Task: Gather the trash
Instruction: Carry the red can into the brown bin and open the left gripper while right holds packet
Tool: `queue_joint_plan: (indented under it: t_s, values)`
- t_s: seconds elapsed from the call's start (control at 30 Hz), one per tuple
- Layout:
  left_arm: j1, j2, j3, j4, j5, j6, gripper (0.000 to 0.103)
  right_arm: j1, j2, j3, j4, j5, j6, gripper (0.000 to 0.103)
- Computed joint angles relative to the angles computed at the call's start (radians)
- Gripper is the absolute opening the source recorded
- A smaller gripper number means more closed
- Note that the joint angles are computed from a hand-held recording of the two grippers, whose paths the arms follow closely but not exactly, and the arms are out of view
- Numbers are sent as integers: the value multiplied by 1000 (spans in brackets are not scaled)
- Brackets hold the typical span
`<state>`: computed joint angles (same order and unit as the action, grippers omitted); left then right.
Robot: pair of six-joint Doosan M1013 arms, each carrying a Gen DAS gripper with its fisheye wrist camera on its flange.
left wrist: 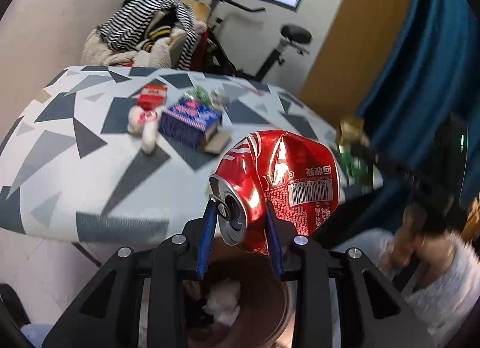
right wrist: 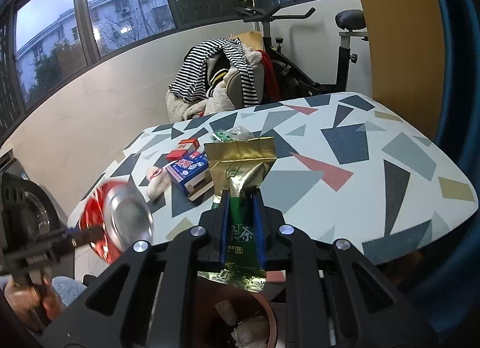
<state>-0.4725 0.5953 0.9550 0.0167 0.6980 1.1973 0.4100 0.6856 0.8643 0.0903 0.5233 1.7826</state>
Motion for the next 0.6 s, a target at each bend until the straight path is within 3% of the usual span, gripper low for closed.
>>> queue_joint_plan:
  t_s: [0.33,0.6]
  values:
    - [-28,-5,52,-11,53,124,31,5,-35,70,-10,-12,26,18]
    - [-21,3,78,-37,83,85,31,4,-41,107,-22,-6,33,18]
